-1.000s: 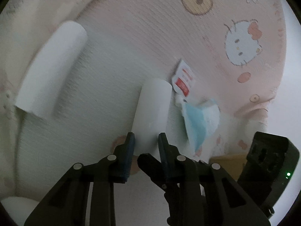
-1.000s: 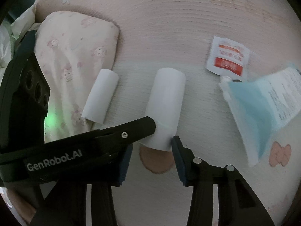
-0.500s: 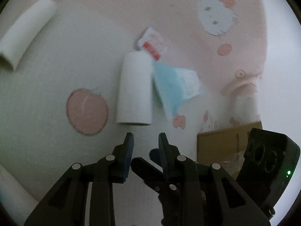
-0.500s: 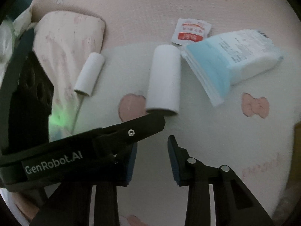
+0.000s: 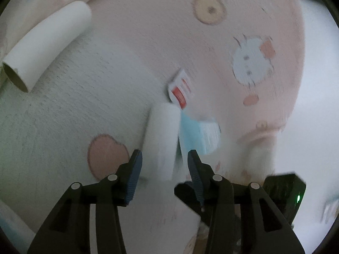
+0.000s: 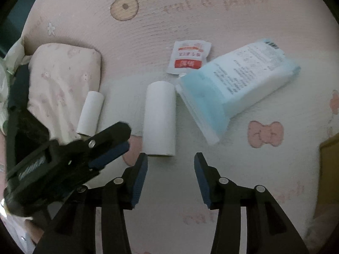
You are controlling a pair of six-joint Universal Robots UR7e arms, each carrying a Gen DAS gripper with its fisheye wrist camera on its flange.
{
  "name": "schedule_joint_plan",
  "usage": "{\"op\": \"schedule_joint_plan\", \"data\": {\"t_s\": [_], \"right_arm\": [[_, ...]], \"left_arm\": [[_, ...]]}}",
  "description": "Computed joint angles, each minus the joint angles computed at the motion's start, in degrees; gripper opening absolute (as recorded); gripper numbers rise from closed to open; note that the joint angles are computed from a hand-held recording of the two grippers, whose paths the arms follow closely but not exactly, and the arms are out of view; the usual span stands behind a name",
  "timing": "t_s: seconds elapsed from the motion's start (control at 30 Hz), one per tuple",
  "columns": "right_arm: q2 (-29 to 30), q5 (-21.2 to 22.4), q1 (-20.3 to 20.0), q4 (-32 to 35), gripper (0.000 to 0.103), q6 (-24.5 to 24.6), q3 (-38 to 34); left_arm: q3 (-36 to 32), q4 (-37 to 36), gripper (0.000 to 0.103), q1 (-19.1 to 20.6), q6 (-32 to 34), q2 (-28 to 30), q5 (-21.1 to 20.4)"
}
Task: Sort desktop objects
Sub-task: 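Lower the right tool over the next white paper roll, then close the right tool on the white roll and lift it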
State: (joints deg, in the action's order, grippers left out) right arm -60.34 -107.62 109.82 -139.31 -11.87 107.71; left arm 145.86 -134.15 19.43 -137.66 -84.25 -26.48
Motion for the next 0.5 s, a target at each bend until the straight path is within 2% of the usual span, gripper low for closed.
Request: {"op": "schedule_joint_plan", "data": {"t_s": [0.17, 0.37, 0.5], "right_arm": [[1.99, -0.75, 0.42, 1.05, 0.043, -1.28, -1.66], [3.85, -1.17, 0.12, 1.38, 0.043, -1.51, -2.79], [5.08, -1.80, 0.54, 2.76, 0.042, -2.24, -3.73]], "left_arm": [[0.98, -5.58, 0.048, 1.69, 2.88, 0.73, 1.11], [0.62, -10.01, 0.045, 3.44, 7.05, 2.20, -0.40], [1.22, -17.20, 0.030, 5.16, 12.44, 3.88, -2.13]]}}
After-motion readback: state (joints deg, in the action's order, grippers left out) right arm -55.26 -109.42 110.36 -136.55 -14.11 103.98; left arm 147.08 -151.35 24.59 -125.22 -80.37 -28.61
